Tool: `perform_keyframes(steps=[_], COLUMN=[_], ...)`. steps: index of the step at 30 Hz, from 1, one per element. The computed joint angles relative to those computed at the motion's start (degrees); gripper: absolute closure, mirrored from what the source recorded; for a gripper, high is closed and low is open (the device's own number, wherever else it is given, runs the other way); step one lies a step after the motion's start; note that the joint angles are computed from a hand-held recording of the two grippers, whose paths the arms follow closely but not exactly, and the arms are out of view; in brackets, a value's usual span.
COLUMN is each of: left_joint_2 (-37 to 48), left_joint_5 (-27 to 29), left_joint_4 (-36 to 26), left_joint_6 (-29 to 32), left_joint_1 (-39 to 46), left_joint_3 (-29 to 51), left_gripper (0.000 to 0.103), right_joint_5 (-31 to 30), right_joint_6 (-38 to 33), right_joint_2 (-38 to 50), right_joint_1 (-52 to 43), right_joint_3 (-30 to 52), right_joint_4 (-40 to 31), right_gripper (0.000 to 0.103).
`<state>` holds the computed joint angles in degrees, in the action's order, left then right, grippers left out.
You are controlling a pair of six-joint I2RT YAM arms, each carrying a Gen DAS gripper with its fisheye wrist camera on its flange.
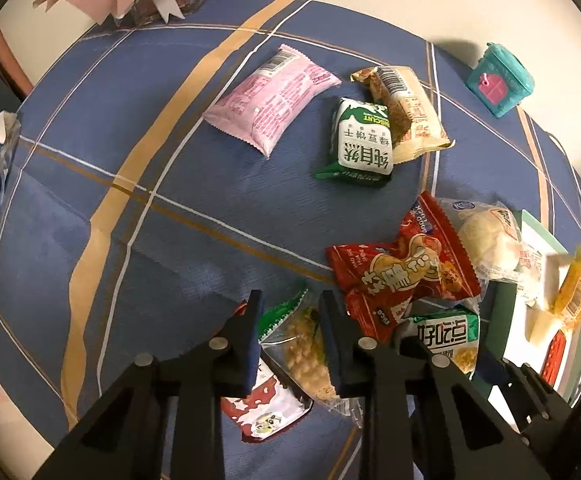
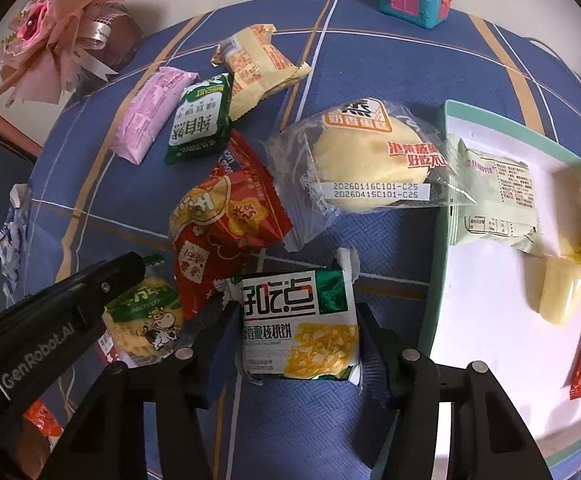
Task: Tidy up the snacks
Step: 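Grasp the green-labelled biscuit pack with the left tool while the right tool approaches the white-green box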
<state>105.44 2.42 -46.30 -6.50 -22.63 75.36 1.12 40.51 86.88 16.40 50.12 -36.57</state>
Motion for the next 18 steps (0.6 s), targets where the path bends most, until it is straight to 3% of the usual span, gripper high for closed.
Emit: perform_keyframes(steps=[4, 7, 9, 12, 18], left_joint_2=[-0.8, 0.8, 1.7, 0.8, -1.3], left_joint_5=[3.1, 10.8, 13.2, 12.6, 14.7], left_joint_4=[0.9, -0.3, -0.1, 0.8, -1.4], left_joint_6=[-0.2, -1.3, -2.1, -2.5, -1.7], left_joint_1=[1.8, 4.7, 5.2, 5.5, 7.7], left_joint_3=[-2.2, -2.9, -3.7, -4.9, -2.6], left_gripper=[0.073, 0.072, 0.072, 0.072, 0.081], right_joint_5=[0.2, 0.3, 0.1, 0.0, 0.2], right_joint_6=[-0.2, -0.1, 0.1, -0.1, -0.2], right_joint_2=[0.3, 0.2, 0.5, 0.5, 0.0], right_joint_1=[0.1, 0.2, 0.2, 0.0, -0.4], right_joint_3=[-0.2, -0.5, -0.7, -0.8, 0.2], right_joint_4=[0.5, 0.8, 1.5, 1.6, 0.5], right_gripper=[0.044, 0.044, 0.044, 0.044, 0.049])
